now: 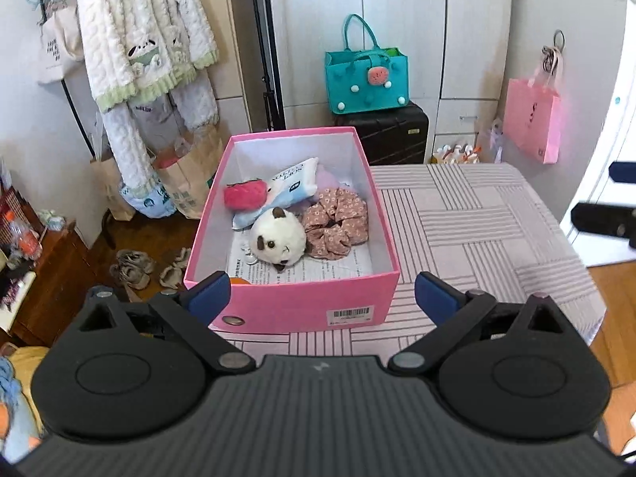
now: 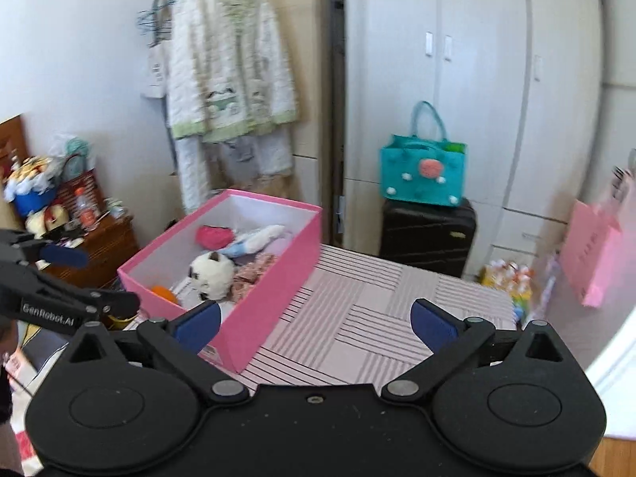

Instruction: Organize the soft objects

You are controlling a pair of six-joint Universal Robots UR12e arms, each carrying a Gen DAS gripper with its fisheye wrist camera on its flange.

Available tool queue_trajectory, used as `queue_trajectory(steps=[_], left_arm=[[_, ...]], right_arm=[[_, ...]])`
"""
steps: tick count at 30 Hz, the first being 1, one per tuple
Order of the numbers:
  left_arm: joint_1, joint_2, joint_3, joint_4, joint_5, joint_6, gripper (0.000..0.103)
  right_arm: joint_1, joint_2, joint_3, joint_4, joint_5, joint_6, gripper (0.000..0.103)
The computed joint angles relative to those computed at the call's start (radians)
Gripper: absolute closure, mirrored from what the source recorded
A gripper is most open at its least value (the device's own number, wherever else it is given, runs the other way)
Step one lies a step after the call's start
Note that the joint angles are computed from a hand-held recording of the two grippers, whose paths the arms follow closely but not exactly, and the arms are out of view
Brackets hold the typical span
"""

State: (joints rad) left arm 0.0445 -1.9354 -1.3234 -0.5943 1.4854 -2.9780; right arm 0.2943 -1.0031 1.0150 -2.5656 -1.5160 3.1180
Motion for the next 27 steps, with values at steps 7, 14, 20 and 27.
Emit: queue_trajectory(steps=[7,14,20,27], left_arm=[[0.0,0.011,-0.033,0.048,0.003,-0.026,0.003],[-0.006,0.022,-0.062,0.08,-0.007,-0.025,0.003],[-0.011,0.026,-0.066,0.068,-0.029,-0.029,0.003],[-0.023,0.027,-0.076,0.084,-0.001,-0.012,0.003]], right_arm=[[0.011,-0.021,0.05,-0.032,-0.07,0.069,0.0],[0.029,-0.038,0.095,-0.08,-0.113,0.059,0.0],[0.035,-0.049,0.121,-0.11,-0.111,0.043,0.0],[0.043,-0.052,0.137,-0.143,-0.164,0.027,0.0]])
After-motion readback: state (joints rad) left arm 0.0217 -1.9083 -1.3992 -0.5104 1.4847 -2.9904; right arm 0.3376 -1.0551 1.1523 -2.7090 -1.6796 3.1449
